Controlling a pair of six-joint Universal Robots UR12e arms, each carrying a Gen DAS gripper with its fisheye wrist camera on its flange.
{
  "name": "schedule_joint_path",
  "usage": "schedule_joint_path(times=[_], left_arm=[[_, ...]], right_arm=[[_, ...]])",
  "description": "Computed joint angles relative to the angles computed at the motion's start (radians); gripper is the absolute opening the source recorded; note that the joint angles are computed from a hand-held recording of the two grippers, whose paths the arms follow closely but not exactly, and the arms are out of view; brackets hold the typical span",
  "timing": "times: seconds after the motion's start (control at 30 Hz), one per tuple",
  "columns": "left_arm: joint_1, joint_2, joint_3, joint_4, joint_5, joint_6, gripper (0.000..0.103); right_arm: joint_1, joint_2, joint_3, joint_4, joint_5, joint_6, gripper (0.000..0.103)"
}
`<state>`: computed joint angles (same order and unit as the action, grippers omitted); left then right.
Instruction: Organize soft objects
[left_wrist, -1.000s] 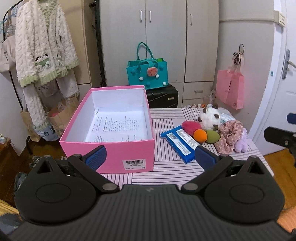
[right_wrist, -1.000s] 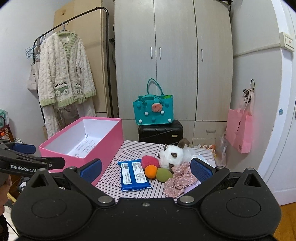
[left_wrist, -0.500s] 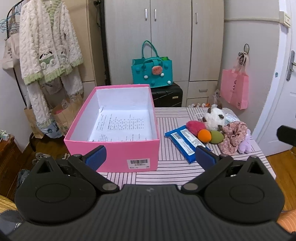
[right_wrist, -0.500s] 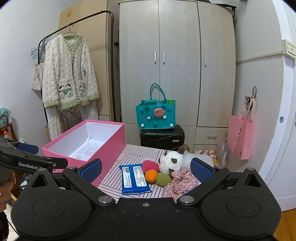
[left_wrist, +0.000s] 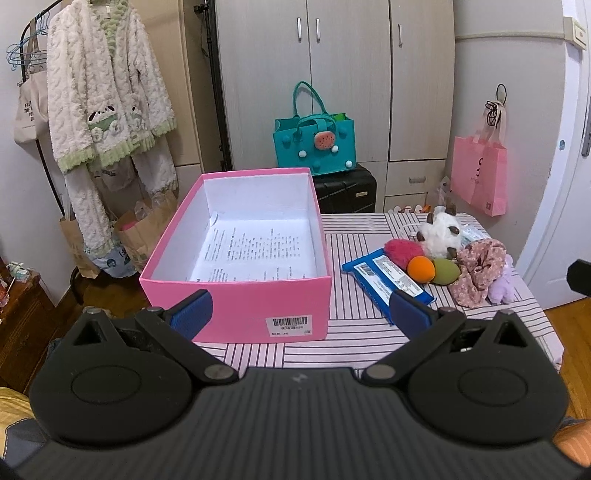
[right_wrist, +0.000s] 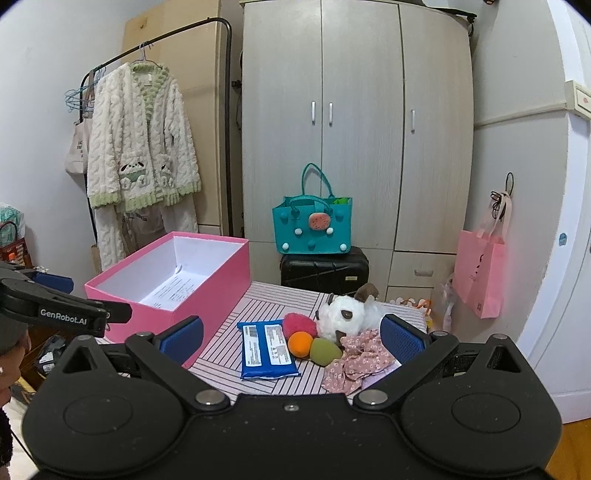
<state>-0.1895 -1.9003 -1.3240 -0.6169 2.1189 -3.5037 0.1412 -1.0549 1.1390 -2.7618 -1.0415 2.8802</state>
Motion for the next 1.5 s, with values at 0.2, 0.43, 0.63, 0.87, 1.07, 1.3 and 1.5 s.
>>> schedule_joint_path(times=[0.2, 0.43, 0.63, 0.87, 1.07, 1.3, 1.5], left_arm=[[0.0, 0.0, -0.002, 0.004, 0.01, 0.002, 0.103], [-0.001, -0.028, 0.01, 0.092, 0.01, 0.073, 0.103], [0.009, -0.062, 0.027, 0.189, -0.072, 0.136, 0.103], [0.027, -0.117, 0.087, 0.191, -0.194, 0.196, 0.103], [0.045, -0.174, 0.18, 0.084, -0.3, 0.195, 0.1], [0.06, -0.228, 0.241, 0.034, -0.416, 0.253, 0.084], [0.074, -0.279, 0.309, -0.035, -0.454, 0.263, 0.076]], right_arm=[[-0.005, 0.003, -0.002, 0.009, 0.017, -0.01, 0.103], [-0.009, 0.029, -0.001, -0.086, 0.012, 0.015, 0.103], [-0.026, 0.07, -0.039, -0.048, 0.077, -0.005, 0.103], [-0.011, 0.11, -0.077, -0.026, -0.002, -0.078, 0.099], [0.006, 0.181, -0.164, 0.042, -0.021, -0.153, 0.077], [0.012, 0.244, -0.233, 0.099, 0.053, -0.243, 0.061], [0.024, 0.312, -0.346, 0.22, 0.03, -0.285, 0.059]])
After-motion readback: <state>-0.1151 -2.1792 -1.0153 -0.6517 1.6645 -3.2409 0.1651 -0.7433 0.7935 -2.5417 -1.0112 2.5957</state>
